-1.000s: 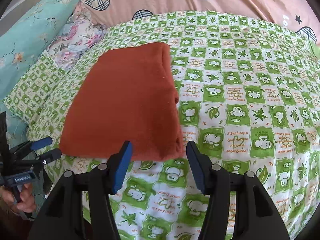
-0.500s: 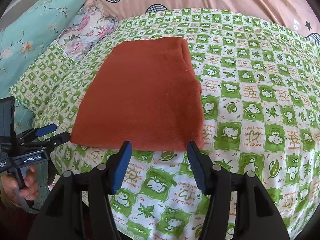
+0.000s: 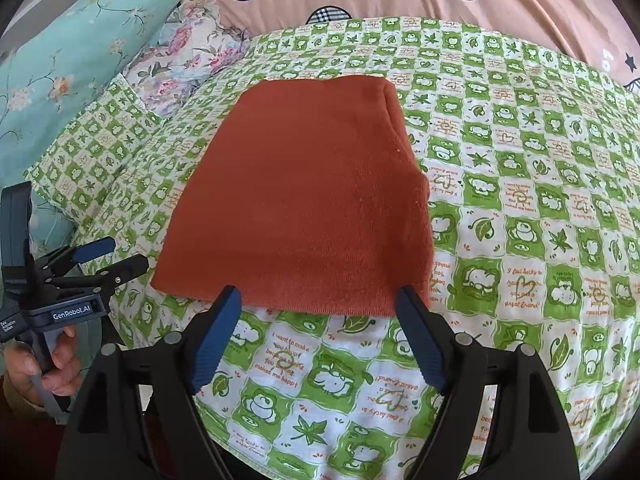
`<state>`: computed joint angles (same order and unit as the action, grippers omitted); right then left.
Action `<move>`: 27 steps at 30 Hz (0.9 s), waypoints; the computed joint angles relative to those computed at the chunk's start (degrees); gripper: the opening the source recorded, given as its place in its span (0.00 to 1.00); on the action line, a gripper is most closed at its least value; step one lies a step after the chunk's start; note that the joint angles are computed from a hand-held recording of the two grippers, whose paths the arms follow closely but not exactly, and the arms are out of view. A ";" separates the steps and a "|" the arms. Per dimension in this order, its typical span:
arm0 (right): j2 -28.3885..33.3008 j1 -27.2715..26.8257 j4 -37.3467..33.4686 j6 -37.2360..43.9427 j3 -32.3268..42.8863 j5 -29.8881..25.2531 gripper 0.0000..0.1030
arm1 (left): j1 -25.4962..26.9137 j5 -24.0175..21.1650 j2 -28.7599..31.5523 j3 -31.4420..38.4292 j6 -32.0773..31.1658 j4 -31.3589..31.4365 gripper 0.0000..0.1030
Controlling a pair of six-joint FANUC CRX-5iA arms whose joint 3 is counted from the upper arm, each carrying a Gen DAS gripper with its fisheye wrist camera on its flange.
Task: Fold small clothes
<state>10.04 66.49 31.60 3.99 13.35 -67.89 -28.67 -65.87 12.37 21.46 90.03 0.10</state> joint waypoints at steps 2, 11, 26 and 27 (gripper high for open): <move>0.25 -0.31 -0.04 0.86 0.57 0.11 0.81 | 0.00 -0.12 0.15 0.58 0.16 -0.55 0.83; 1.16 -1.38 0.08 2.85 2.45 0.52 0.85 | -0.37 -0.08 1.00 3.61 1.04 -2.67 0.86; 1.34 -3.39 -0.13 3.57 2.79 1.05 0.88 | -0.69 0.09 3.80 7.66 -0.21 -0.88 0.89; 1.27 -3.60 -0.26 3.35 2.65 1.18 0.88 | -0.87 -0.22 4.20 8.21 -0.26 -1.05 0.89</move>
